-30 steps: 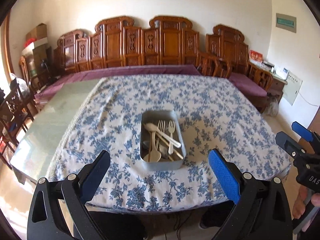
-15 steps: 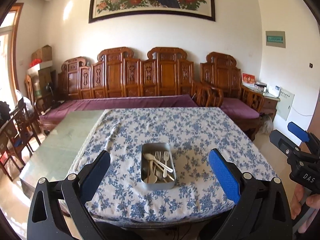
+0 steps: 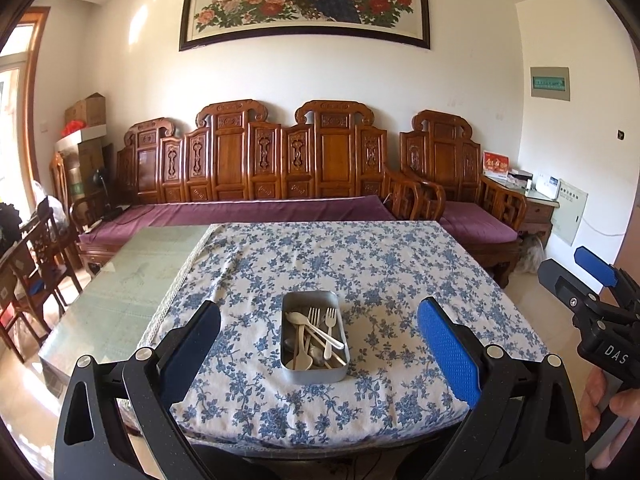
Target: Organize utensils
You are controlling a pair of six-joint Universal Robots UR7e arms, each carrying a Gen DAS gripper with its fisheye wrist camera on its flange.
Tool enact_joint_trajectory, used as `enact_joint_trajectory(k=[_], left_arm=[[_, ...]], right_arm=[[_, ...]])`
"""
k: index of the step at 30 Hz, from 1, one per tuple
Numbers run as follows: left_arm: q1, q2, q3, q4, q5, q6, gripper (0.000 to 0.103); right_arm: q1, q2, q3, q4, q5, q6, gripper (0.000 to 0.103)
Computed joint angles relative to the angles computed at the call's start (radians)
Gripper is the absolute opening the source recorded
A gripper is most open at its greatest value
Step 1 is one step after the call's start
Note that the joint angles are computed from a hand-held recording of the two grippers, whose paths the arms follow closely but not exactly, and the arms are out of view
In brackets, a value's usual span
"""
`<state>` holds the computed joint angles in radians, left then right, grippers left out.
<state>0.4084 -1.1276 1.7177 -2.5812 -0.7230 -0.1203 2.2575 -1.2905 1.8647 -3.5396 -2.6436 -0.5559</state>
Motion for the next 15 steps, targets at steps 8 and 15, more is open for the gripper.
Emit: enact_joint_trajectory(k=[8,15], left_arm=[[0.0,0.001,-0.001,-0.002,0.001,0.002,0.095],[0.001,0.002,0.0,-0.002,0.001,0.003,0.095]], right_arm=[[-0.004,-0.001,-0.002,-0.004,0.001,-0.001,0.1],[-0.005,-0.002,-0.001,-0.004,0.001,-0.002,0.1]])
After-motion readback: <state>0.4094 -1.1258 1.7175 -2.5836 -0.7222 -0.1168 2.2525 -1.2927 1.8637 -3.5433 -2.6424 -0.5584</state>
